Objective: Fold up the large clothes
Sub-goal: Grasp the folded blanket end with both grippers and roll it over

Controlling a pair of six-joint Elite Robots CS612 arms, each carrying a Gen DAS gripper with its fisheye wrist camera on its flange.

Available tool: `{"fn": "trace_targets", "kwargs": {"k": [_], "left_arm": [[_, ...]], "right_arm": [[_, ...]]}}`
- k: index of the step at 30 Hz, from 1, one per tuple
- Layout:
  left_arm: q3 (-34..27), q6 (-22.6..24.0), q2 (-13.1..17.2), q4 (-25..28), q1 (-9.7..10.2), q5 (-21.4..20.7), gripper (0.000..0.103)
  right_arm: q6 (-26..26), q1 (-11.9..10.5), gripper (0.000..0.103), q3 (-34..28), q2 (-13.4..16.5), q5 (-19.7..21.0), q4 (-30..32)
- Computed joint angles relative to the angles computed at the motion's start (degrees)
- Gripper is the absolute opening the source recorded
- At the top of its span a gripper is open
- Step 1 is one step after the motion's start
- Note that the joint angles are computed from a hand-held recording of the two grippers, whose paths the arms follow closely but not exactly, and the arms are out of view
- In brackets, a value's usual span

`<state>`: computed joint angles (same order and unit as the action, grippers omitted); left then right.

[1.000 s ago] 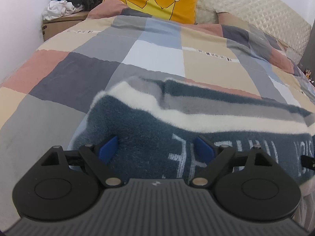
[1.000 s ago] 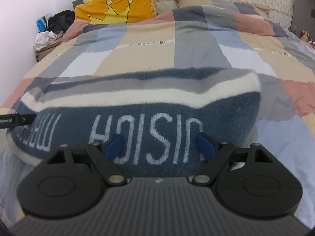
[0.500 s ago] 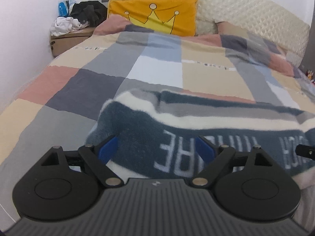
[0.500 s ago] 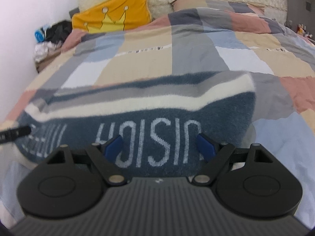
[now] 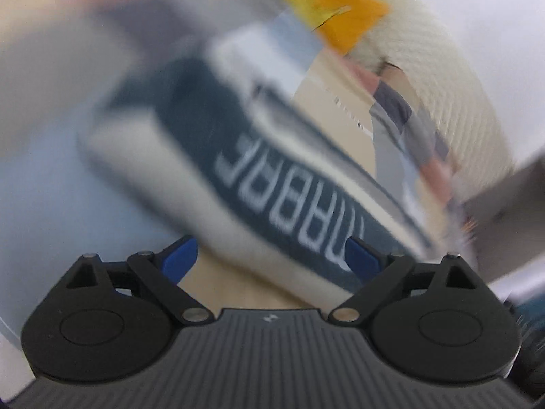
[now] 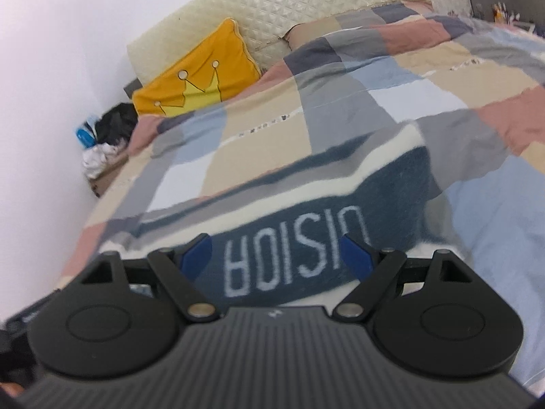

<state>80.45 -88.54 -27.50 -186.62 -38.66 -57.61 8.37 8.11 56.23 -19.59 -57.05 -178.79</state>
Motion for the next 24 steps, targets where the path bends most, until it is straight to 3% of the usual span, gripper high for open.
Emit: {"fn": "trace_targets", "kwargs": {"k": [2,5,9,16,21,24], "left_arm": [[0.0,-1.9,0.7,-1.7,0.04,0.4,0.096],[0.0,-4.5,0.7,0.6,0.11,1.4,0.096],[0.2,-10.4,2.6,-7.1,0.82,-1.5,0.096],[-0.3,-14.2,4.2,-9.6,0.72,3.5,0.095],[-1.2,-15.2,4.6,-6.7,1.26,5.6,0.081],[-1.7,-13.7,5.0,-6.9,1.63,5.7,0.077]], "right_arm": [[2.1,-0.2,0.085,-0.3,0.3,2.5,0.0],[5.9,-0.4,0.085,-1.2,1.0,7.0,1.0],[10.3,-0.6,0.085,-2.9,2.3,13.2,3.9],[18.7,-0.5,0.087,-5.7,4.7,21.4,8.9],[17.7,0.2,0.087,-6.5,5.4,24.8,13.0],[13.1,0.6,0.087,-7.6,5.6,27.1,19.7]]}}
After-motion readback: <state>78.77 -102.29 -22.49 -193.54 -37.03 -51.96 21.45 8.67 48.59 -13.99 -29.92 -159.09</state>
